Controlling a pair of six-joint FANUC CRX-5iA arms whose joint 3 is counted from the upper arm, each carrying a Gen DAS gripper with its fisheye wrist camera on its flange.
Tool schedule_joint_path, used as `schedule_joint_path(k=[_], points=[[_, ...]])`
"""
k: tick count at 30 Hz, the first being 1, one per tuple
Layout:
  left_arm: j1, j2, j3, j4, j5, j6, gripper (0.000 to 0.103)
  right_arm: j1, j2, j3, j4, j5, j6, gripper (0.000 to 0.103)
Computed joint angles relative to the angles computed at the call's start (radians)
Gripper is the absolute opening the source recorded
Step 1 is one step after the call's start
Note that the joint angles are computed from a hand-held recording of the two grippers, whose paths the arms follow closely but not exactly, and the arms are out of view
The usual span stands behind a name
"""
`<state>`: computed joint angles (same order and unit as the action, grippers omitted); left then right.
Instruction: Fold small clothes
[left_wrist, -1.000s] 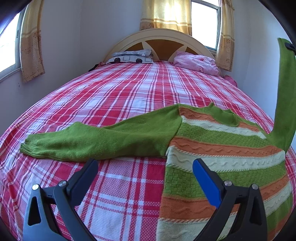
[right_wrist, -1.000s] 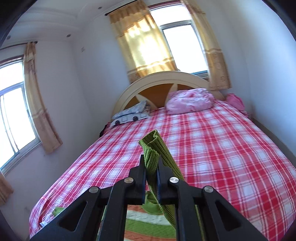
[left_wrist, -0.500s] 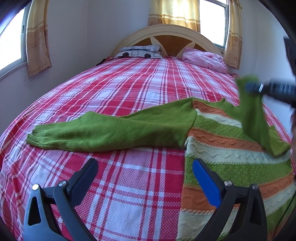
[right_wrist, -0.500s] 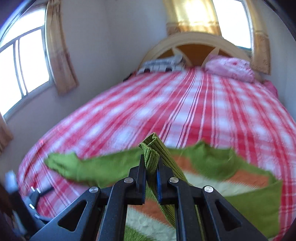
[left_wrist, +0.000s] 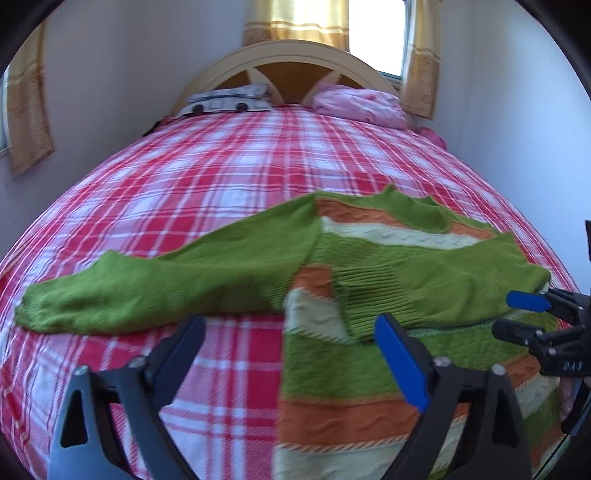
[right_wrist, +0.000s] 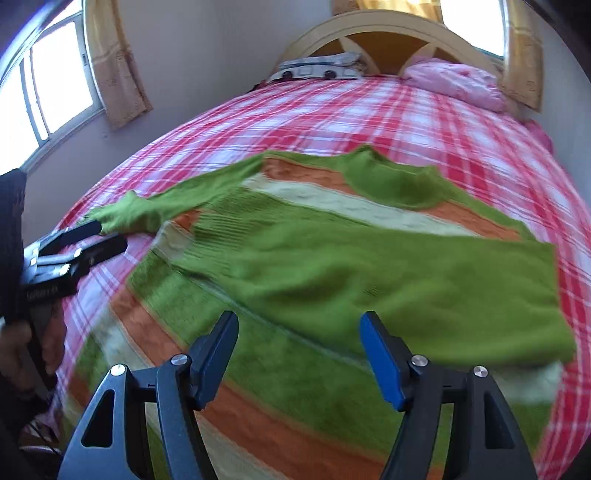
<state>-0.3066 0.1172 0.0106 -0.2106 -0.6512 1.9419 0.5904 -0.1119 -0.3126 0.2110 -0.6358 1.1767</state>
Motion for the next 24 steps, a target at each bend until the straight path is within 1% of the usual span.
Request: schedule_joint_path(k=[1, 4, 5, 8, 10, 12, 13, 14, 15, 16, 17, 19, 21, 23, 24], points=[[-0.001, 0.019, 0.014, 0.037, -0.002, -0.042, 0.086, 0.003, -0.019, -0.026, 0.027, 0.009, -0.025, 0.069], [-0.001, 0.082, 0.057, 0.136, -0.021, -0.120, 0.070, 0.017, -0.080, -0.128, 0.129, 0.050, -0.124, 0.069], [0.000, 0.103, 0.071, 0.167, -0.029, -0.147, 0.068, 0.024, -0.097, -0.160, 0.161, 0.061, -0.156, 0.069], [-0.007, 0.148, 0.115, 0.174, -0.055, -0.147, 0.066, 0.041, -0.130, -0.231, 0.243, 0.095, -0.228, 0.069], [0.004, 0.168, 0.118, 0.228, -0.060, -0.168, 0.066, 0.048, -0.151, -0.277, 0.305, 0.125, -0.273, 0.069], [0.018, 0.185, 0.111, 0.294, -0.057, -0.193, 0.055, 0.047, -0.159, -0.293, 0.324, 0.137, -0.287, 0.070], [0.022, 0.193, 0.110, 0.319, -0.057, -0.200, 0.048, 0.047, -0.161, -0.299, 0.332, 0.143, -0.295, 0.070], [0.021, 0.195, 0.109, 0.318, -0.055, -0.192, 0.047, 0.047, -0.162, -0.300, 0.334, 0.145, -0.299, 0.070], [0.020, 0.192, 0.099, 0.320, -0.034, -0.185, 0.044, 0.046, -0.162, -0.303, 0.333, 0.149, -0.301, 0.070], [0.020, 0.187, 0.087, 0.332, -0.011, -0.191, 0.030, 0.045, -0.162, -0.304, 0.330, 0.151, -0.304, 0.070], [0.023, 0.184, 0.075, 0.357, 0.002, -0.215, 0.018, 0.043, -0.164, -0.306, 0.324, 0.154, -0.304, 0.070], [0.023, 0.172, 0.053, 0.385, 0.026, -0.255, 0.010, 0.038, -0.167, -0.305, 0.307, 0.159, -0.301, 0.070], [0.014, 0.152, 0.047, 0.353, 0.040, -0.243, 0.010, 0.035, -0.166, -0.302, 0.295, 0.160, -0.299, 0.072], [0.017, 0.125, 0.022, 0.372, 0.061, -0.258, 0.010, 0.035, -0.164, -0.301, 0.292, 0.157, -0.299, 0.073], [0.014, 0.107, 0.020, 0.341, 0.063, -0.232, 0.010, 0.037, -0.164, -0.303, 0.300, 0.156, -0.305, 0.073]])
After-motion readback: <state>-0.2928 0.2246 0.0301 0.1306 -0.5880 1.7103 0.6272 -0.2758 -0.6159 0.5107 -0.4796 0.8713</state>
